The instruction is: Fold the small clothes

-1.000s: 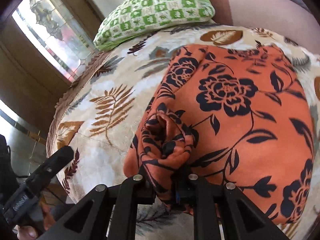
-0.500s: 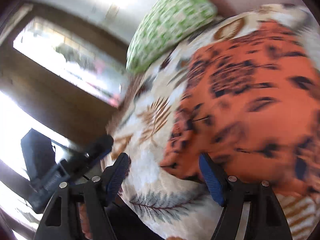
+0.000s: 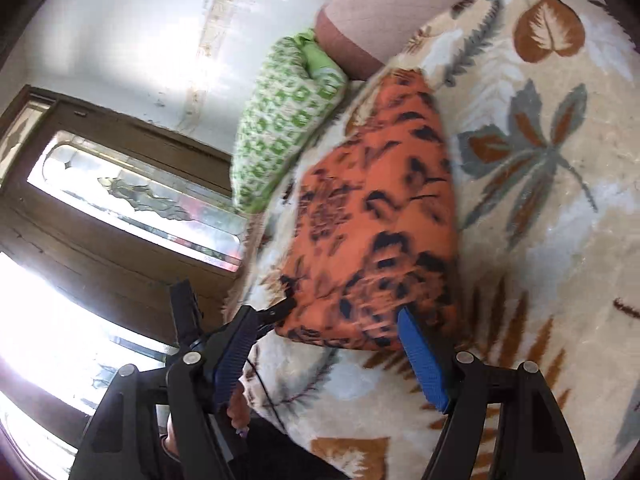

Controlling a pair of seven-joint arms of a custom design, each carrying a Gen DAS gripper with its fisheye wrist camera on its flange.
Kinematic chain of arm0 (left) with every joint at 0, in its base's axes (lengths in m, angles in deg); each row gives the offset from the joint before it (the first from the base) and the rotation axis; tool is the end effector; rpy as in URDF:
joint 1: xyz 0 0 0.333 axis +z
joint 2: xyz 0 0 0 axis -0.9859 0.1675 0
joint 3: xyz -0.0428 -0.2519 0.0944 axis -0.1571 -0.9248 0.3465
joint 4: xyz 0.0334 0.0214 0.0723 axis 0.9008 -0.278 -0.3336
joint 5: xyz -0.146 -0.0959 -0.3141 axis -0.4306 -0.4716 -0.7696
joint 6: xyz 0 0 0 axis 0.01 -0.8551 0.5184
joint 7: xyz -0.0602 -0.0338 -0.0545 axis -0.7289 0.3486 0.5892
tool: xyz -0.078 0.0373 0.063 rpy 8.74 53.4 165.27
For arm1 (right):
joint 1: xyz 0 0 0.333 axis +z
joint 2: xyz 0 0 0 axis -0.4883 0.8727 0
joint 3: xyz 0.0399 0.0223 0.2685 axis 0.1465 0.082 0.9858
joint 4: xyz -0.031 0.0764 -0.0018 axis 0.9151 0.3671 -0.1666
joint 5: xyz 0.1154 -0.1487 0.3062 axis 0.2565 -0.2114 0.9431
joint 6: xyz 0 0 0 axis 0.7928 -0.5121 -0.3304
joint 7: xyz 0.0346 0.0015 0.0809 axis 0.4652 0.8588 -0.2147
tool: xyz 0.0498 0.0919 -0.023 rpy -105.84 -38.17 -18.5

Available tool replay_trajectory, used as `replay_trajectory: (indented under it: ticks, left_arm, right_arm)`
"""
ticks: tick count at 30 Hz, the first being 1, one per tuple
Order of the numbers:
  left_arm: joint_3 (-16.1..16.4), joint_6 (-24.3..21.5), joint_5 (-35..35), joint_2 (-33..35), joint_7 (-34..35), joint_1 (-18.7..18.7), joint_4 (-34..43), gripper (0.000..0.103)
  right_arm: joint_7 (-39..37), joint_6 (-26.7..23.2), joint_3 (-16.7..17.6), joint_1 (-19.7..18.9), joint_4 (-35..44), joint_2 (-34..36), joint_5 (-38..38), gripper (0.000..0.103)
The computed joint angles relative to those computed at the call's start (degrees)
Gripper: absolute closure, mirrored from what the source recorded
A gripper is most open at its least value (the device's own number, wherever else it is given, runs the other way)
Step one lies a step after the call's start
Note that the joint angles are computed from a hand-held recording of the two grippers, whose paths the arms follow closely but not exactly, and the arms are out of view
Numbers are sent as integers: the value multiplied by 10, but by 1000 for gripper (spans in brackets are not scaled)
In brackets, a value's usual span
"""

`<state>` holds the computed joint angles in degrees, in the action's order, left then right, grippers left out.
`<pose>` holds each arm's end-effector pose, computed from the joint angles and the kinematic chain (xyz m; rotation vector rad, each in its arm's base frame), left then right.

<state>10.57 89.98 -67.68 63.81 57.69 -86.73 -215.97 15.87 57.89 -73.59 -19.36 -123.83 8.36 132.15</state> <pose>0.4652 -0.1559 0.3751 -2.4992 1.3551 -0.6901 0.5741 0.2113 0.3652 -1.5755 1.3874 0.5799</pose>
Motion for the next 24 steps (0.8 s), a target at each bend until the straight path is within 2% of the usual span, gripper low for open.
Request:
replay_trajectory:
  ticks: [5,8,11,12,14,16,18,19,20,21,22,23,24]
  left_arm:
    - [-11,-49,33,-20,-11,-4,16,62]
    - [-34,-92,97,-46,-57,0,32,62]
    - [-49,-106,156,-55,-80,-3,59,61]
    - [-50,-104,170,-51,-80,-5,70,60]
    - [-55,-111,211,-16,-71,-9,116,51]
    - [-44,-109,210,24,-50,-17,147,50]
    - [-35,-154,191,74,-22,-28,185,50]
    - [-28,-183,188,103,-7,-35,206,50]
    - [-12,-192,164,118,2,-45,206,47]
    - [-14,-168,157,113,-7,-34,187,45]
    - [-5,-149,174,104,-31,-36,168,34]
    - [-1,-137,178,98,-42,-35,154,32]
    - [2,-119,164,96,-36,-31,145,32]
  right_arm:
    - [36,7,-7,-13,2,13,13,27]
    - [72,-15,-10,-21,40,47,-19,24]
    - [123,-51,-2,-37,95,99,-41,23]
    - [135,-66,4,-45,114,118,-40,23]
    - [143,-72,16,-53,135,136,-38,23]
    - [150,-85,28,-62,163,161,-30,23]
    - [170,-106,37,-65,200,193,-40,24]
    - [185,-111,36,-61,213,200,-61,41]
    - [199,-101,33,-53,208,191,-83,58]
    - [192,-83,33,-49,194,174,-95,68]
    - [175,-66,29,-41,177,155,-111,73]
    - [183,-51,36,-42,171,153,-136,74]
    - [215,-53,22,-29,181,170,-160,74]
